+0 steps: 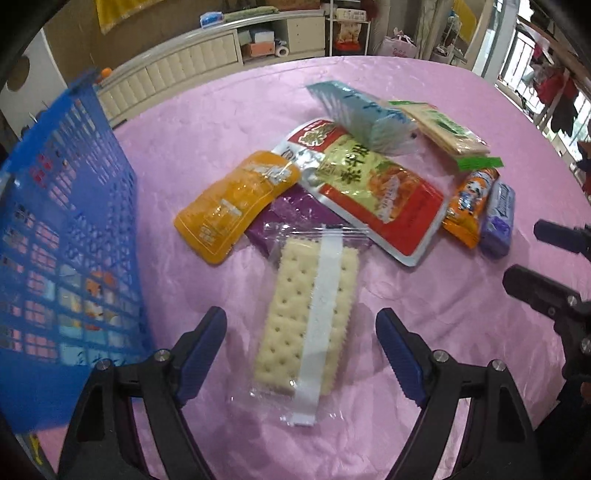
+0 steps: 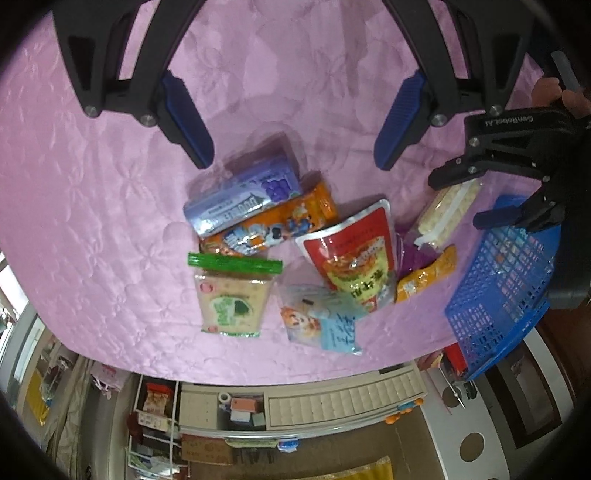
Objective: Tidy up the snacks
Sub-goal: 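Grasp the white cracker pack with the left gripper while the right gripper grasps the green-label cracker pack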
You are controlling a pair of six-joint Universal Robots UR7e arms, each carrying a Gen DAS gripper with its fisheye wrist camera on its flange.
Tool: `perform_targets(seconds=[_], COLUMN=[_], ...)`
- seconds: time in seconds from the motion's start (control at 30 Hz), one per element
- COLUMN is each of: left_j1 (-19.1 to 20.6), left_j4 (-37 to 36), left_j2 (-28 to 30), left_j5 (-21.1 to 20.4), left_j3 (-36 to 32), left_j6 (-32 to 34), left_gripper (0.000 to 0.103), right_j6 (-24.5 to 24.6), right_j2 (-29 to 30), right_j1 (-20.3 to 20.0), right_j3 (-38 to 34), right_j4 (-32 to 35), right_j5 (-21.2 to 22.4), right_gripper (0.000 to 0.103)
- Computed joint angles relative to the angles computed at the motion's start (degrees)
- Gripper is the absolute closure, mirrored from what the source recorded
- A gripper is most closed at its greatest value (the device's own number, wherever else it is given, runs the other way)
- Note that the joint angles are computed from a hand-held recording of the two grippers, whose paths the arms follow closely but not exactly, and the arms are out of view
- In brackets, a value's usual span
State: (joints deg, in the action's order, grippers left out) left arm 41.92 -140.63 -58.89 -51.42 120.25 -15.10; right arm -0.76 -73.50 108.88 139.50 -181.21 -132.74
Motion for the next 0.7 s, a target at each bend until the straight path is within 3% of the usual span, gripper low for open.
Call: perform_targets(seconds=[0.17, 0.27, 0.3, 0.7], left_j1=[1.1, 0.7, 0.5, -4.3], left_j4=[-0.4, -0.7, -0.4, -5.0], left_j2=[0.4, 0.0, -0.1, -2.8], left_j5=[-1.2, -1.8, -2.0, 0.1], left_j3=[-0.6, -0.1, -0.2, 3.4], left_j6=[0.5, 1.1, 1.0, -2.0], left_gripper=[0.033, 0.055, 0.058, 0.059], right_j6=[0.5, 0.6, 0.6, 0.8], right_j2=[-0.1, -0.5, -0.7, -4.0], right_j1=[-0.3, -0.1, -0.1, 0.1], right_j3=[0.3, 0.6, 0.7, 0.9], right_j4=[0.3, 0.6, 0.7, 2.8], right_j5=[0.5, 0.2, 0.2, -0.2], right_gripper=[0.012, 0.012, 0.012, 0.012])
